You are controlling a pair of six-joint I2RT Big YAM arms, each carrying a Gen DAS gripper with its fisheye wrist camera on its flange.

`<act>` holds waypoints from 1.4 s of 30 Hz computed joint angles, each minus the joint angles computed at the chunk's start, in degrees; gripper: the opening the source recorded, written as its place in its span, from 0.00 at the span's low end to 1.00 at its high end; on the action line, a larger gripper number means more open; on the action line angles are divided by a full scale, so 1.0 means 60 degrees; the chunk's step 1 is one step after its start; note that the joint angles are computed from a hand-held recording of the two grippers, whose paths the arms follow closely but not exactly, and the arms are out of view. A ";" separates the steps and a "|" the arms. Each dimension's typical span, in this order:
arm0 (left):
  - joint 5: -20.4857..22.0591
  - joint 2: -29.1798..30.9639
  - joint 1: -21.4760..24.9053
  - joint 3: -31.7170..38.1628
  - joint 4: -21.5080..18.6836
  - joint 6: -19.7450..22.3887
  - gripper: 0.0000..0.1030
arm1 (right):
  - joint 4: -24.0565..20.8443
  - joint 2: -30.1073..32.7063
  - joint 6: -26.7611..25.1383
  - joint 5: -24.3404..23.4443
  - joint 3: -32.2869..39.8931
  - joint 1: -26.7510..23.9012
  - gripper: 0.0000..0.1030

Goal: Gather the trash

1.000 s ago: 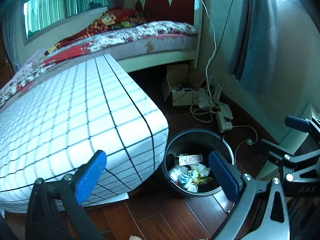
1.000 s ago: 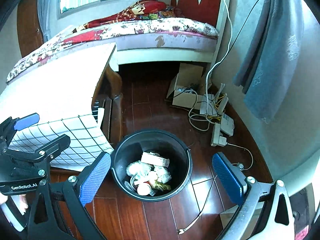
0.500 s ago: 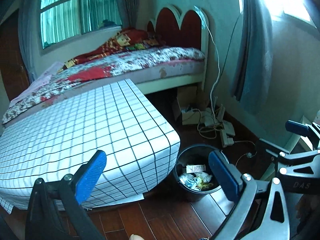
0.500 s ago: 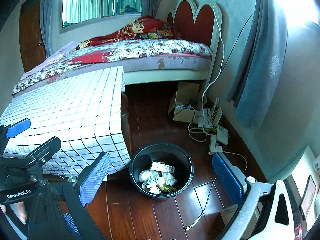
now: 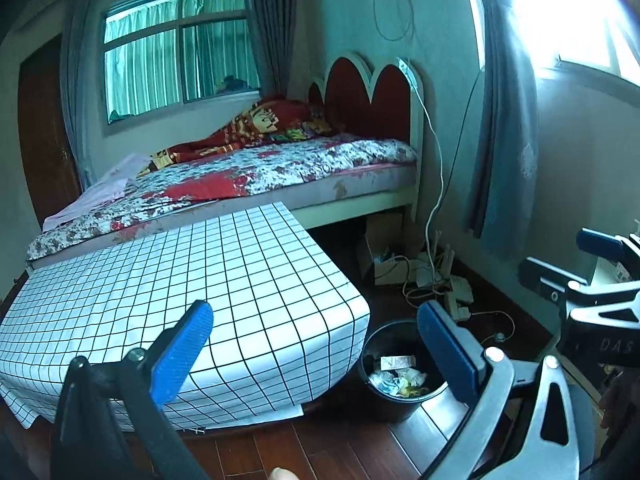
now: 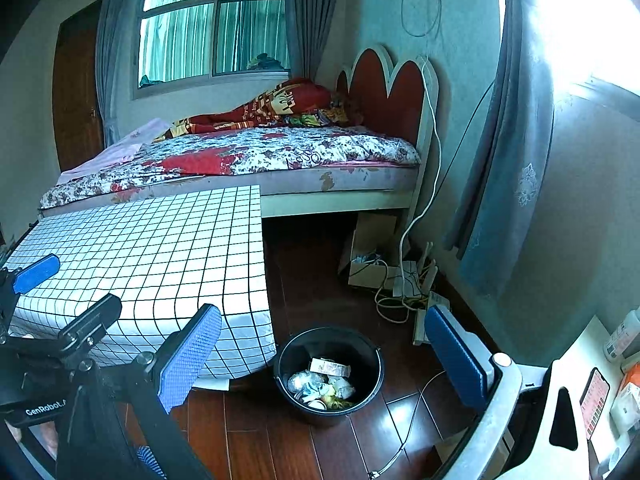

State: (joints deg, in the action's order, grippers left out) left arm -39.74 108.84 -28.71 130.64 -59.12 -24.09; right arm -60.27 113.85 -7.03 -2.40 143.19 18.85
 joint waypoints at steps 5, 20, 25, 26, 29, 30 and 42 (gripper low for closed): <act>-0.0053 0.0003 0.0033 -0.0054 0.0205 0.0084 0.99 | -0.0029 0.0032 0.0022 0.0023 0.0055 -0.0042 0.99; -0.0183 0.0115 -0.0118 0.0103 0.0190 0.0186 0.99 | 0.0066 -0.0063 0.0001 -0.0066 -0.0126 -0.0202 0.99; -0.0088 0.0122 -0.0093 0.0123 0.0134 0.0218 0.99 | 0.0042 -0.0042 -0.0004 -0.0073 -0.0075 -0.0224 0.99; -0.0050 0.0117 -0.0087 0.0119 0.0133 0.0217 0.99 | 0.0031 -0.0036 -0.0018 -0.0094 -0.0061 -0.0238 0.99; -0.0008 0.0168 -0.0074 0.0220 0.0062 0.0235 0.99 | 0.0020 -0.0025 -0.0021 -0.0101 -0.0025 -0.0246 0.99; 0.0011 0.0170 -0.0073 0.0227 0.0066 0.0245 0.99 | 0.0009 -0.0016 -0.0022 -0.0108 -0.0005 -0.0251 0.99; 0.0020 0.0178 -0.0051 0.0237 0.0140 0.0425 0.99 | -0.0097 0.0049 -0.0050 -0.0118 0.0137 -0.0287 0.99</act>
